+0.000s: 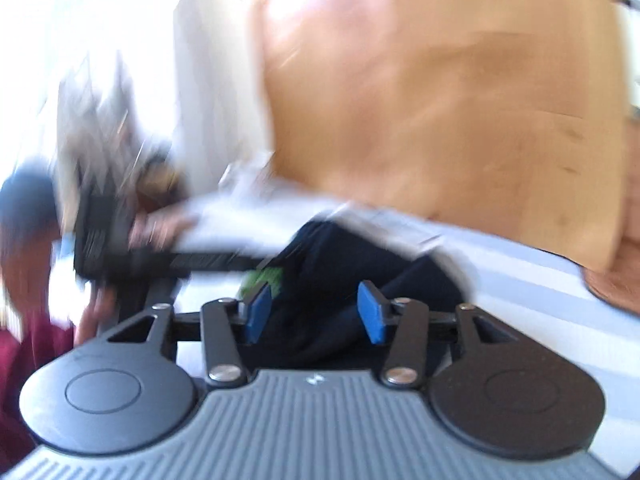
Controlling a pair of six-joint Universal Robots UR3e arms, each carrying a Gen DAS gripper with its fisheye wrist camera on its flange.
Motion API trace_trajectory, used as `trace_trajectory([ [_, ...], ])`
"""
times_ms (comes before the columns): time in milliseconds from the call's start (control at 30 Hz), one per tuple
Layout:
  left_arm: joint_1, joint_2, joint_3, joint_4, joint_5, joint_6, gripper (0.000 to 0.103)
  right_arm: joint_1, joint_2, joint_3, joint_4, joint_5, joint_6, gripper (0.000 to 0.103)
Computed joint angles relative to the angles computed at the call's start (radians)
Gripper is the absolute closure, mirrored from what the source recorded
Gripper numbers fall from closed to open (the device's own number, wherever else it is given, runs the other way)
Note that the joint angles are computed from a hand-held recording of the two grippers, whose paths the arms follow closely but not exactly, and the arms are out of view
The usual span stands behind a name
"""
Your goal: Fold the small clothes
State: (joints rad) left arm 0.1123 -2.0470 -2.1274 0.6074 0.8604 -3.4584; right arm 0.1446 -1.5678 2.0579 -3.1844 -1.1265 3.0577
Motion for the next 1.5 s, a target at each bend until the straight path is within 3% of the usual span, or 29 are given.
trace_trajectory([
  [100, 0.024, -0.018, -0.016, 0.081, -0.074, -0.014, 0.056, -0.061, 0.019, -0.012, -0.038, -0.065, 0.122, 0.075],
  [200, 0.032, -0.033, -0.027, 0.160, -0.125, -0.012, 0.054, -0.083, 0.101, -0.073, -0.026, -0.076, 0.185, 0.077],
  [300, 0.020, -0.035, -0.021, 0.164, -0.138, 0.011, 0.053, -0.034, 0.225, -0.219, 0.056, -0.090, 0.196, 0.079],
  [433, 0.021, -0.032, -0.014, 0.131, -0.112, -0.011, 0.051, 0.058, 0.395, -0.468, 0.279, -0.055, 0.167, 0.079],
  [533, 0.038, -0.041, -0.009, 0.129, -0.099, -0.063, 0.051, 0.127, 0.461, -0.567, 0.309, -0.127, 0.138, 0.079],
  [633, 0.027, -0.040, 0.002, 0.102, -0.066, -0.056, 0.053, 0.083, 0.454, -0.551, 0.312, -0.049, 0.173, 0.079],
  [667, 0.008, -0.031, 0.009, 0.065, -0.028, -0.030, 0.057, 0.063, 0.458, -0.545, 0.305, -0.017, 0.181, 0.080],
  [733, -0.075, -0.001, 0.054, -0.098, 0.141, 0.059, 0.063, 0.037, 0.457, -0.514, 0.272, 0.026, 0.212, 0.084],
  [767, -0.121, 0.003, 0.095, -0.198, 0.239, 0.098, 0.064, 0.030, 0.455, -0.505, 0.261, 0.037, 0.229, 0.086],
  [800, -0.140, -0.003, 0.115, -0.233, 0.276, 0.110, 0.064, 0.029, 0.460, -0.502, 0.247, 0.041, 0.245, 0.086],
  [967, -0.133, -0.004, 0.103, -0.212, 0.265, 0.109, 0.065, 0.042, 0.425, -0.507, 0.279, 0.010, 0.234, 0.082],
  [1133, -0.120, -0.003, 0.102, -0.218, 0.244, 0.096, 0.065, 0.035, 0.389, -0.547, 0.221, 0.031, 0.236, 0.081],
  [1367, -0.098, 0.005, 0.089, -0.219, 0.208, 0.086, 0.065, 0.096, 0.624, -0.942, 0.572, -0.019, 0.189, 0.082],
  [1500, -0.109, 0.016, 0.081, -0.210, 0.238, 0.088, 0.066, 0.083, 0.745, -1.084, 0.634, -0.006, 0.230, 0.090],
])
